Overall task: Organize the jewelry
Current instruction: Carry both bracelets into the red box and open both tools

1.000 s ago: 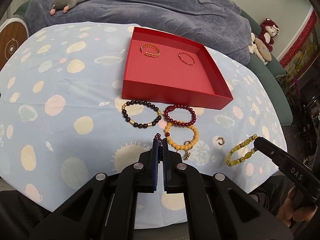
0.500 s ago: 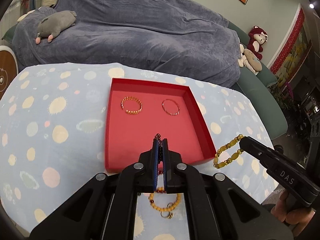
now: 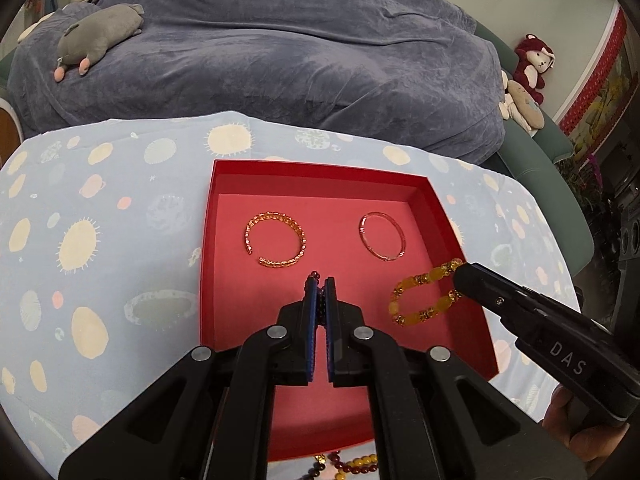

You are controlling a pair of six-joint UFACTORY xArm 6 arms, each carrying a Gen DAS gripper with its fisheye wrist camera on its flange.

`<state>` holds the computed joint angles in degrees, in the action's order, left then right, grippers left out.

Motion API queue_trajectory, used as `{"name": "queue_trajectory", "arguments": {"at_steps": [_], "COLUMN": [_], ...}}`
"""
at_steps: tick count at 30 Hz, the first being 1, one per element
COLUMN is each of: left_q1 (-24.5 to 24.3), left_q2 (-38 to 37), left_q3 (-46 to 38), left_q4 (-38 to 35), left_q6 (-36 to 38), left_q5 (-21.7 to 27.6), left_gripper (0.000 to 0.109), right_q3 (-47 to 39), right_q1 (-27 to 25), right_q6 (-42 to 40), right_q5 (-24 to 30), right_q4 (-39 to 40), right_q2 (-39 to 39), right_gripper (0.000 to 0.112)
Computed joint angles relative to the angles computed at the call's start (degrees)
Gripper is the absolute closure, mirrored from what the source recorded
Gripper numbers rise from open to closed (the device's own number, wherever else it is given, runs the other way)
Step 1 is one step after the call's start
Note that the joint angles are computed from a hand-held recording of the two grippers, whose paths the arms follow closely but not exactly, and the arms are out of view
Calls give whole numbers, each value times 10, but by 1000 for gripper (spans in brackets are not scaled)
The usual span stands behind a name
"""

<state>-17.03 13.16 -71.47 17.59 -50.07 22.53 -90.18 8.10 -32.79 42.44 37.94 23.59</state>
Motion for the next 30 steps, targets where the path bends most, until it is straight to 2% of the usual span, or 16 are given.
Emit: {"name": "queue_trajectory", "arguments": {"at_steps": [7, 9, 11, 13, 18, 21, 30], "left_q1": [13, 15, 15, 15, 9, -1, -44], "left_q2": [28, 28, 23, 15, -29, -59, -133], "left_q3": [-15, -15, -12, -8, 27, 54, 136], "left_q4": [1, 36, 66, 99, 167, 194, 211], "left_q6": [3, -30, -56, -93, -162, -188, -242], "left_q5": [10, 11, 13, 19, 19, 22, 38], "left_gripper": [105, 104, 95, 73, 63, 61, 61], "right_q3": [-27, -16, -4, 9, 66, 110, 245], "right_q1": [1, 3, 3, 2, -5, -10, -35], "right_q6": [19, 16, 8, -3, -41, -57, -81], "right_q5": [-27, -52, -71, -84, -104, -112, -109], "right_q4": [-48, -54, -53, -45, -16, -7, 4], "right_q2": [43, 37, 29, 17, -33, -70, -179], "right_gripper": [102, 95, 80, 75, 69, 68, 67]}}
